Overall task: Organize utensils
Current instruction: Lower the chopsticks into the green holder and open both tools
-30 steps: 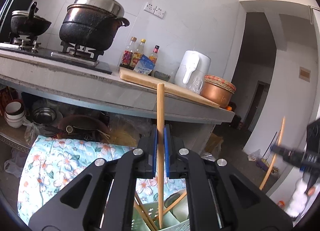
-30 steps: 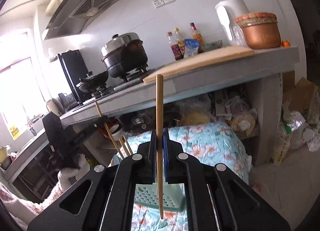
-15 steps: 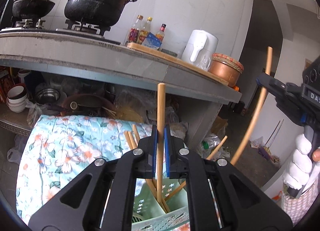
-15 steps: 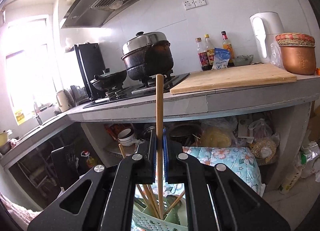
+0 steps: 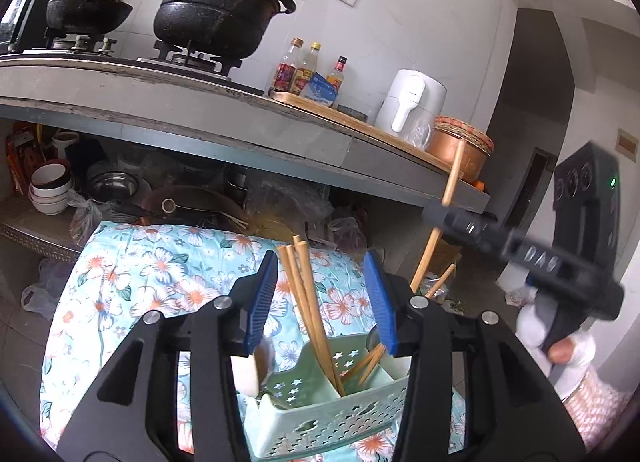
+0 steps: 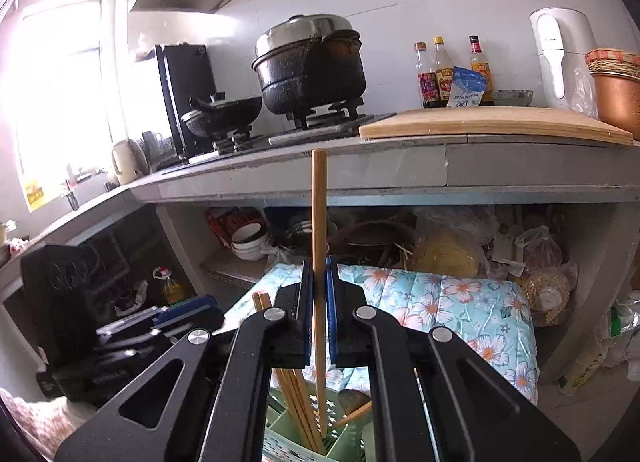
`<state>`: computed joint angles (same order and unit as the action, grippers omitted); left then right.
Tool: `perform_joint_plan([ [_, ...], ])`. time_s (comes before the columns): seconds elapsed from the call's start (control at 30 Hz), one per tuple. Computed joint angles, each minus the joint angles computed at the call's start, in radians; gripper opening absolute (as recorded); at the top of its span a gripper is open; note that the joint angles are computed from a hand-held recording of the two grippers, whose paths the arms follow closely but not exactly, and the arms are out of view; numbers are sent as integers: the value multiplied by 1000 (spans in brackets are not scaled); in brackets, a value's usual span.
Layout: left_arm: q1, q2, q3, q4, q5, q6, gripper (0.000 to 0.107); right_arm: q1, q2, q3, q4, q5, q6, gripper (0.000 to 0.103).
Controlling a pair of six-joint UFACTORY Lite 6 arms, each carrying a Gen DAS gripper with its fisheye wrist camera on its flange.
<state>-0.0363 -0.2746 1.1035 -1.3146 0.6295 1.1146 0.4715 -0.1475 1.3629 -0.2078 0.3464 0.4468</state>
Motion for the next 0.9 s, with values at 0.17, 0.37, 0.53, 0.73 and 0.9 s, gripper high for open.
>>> perform_joint_plan([
  [0.17,60,-44,-41,-12,20,15,48,8,10,-65,39,8,-18,6],
  [0.37,112,-69,-70,8,41,-6,51,24,-15,-134,29,43,21,10],
  [0.53,147,-132,-117,19,62,-24,51,65,-103,-209,-111,51,175,21],
  [0.73,162,-236,-185,73,83,-74,54,109,-261,-310,-227,91,331,23],
  [0.9,119,-370,-266,205,68,-193,65,247,-454,-434,-416,216,586,38],
])
